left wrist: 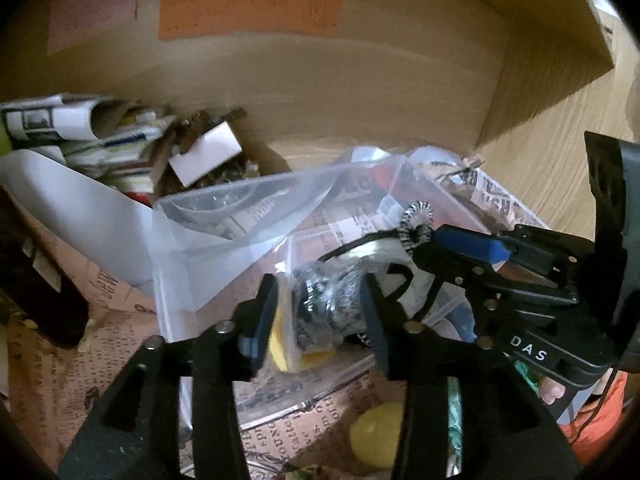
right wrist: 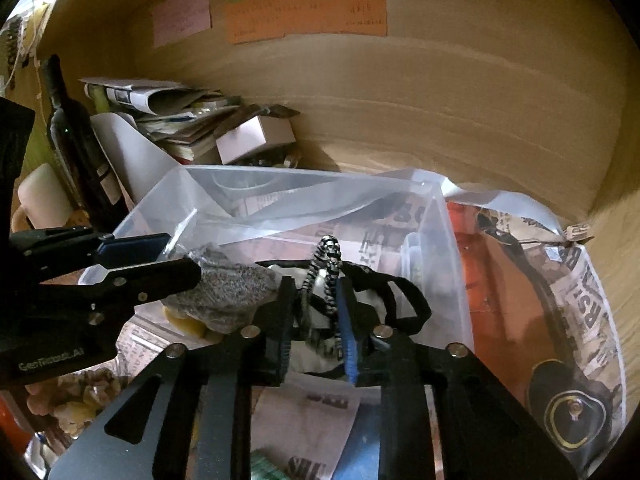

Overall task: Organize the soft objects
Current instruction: 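Lower the bag and bracelet into the clear box and open both tools, then grasp the floral cloth with the left tool while the right tool grasps the green knitted cloth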

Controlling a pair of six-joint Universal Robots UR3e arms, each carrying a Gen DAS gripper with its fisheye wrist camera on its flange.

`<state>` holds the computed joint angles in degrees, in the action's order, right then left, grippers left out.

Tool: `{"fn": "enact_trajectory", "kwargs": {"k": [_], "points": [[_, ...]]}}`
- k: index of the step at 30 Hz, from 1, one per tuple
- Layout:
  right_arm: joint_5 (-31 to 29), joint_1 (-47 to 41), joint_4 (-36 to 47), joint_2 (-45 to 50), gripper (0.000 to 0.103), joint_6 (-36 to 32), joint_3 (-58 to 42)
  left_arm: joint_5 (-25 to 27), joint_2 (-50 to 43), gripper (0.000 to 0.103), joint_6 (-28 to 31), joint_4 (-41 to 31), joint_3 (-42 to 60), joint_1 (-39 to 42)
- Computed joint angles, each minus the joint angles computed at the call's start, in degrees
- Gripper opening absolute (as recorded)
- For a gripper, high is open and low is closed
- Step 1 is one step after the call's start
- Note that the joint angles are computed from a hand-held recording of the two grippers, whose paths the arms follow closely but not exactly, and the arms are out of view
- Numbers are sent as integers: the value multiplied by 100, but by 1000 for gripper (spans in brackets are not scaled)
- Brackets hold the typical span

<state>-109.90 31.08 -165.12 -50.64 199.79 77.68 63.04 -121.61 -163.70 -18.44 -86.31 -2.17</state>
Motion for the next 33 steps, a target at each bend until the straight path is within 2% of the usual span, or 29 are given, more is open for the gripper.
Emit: {"fn": "enact_trajectory", "kwargs": {"k": [3,5,7,11,13,15,18,25,30,33], "points": [[-131,74,-100,-140,28,-35,108,-108,260,61,-71,266,-302,95],[-290,160,-238,-286,34,-41,258,-232,518,68,-102,474,-600,204],[-449,256,-429,-420,48,-37,416,-320,763,75,-118,651,-876,305],[-814,504,-820,-690,65,-67,749,-537,1315,92,-92,1010,-1536,569],[-1027,659,-1039,-835,77,-64,962,-662,1615,98,-83,1168,-1904,733],[-1231,803,-1208,-936,82,-72,1139,-677,1833,100,-92,1323,-2193,842],[-1465,1004,-1304,-1052,83,12,1381,-699,2174,101,33,1420,-2658,1015],[-1556,1212,-1199,-1178,84,500,1918,-585,2545,102,413,1419,-3528,1252],[-1230,1195,-998,-1105,84,917,2216,-248,2302,102,618,1840,-3965,1312],[-973,1150,-872,-996,84,1107,2286,-242,2093,102,708,1807,-4043,1420]]}}
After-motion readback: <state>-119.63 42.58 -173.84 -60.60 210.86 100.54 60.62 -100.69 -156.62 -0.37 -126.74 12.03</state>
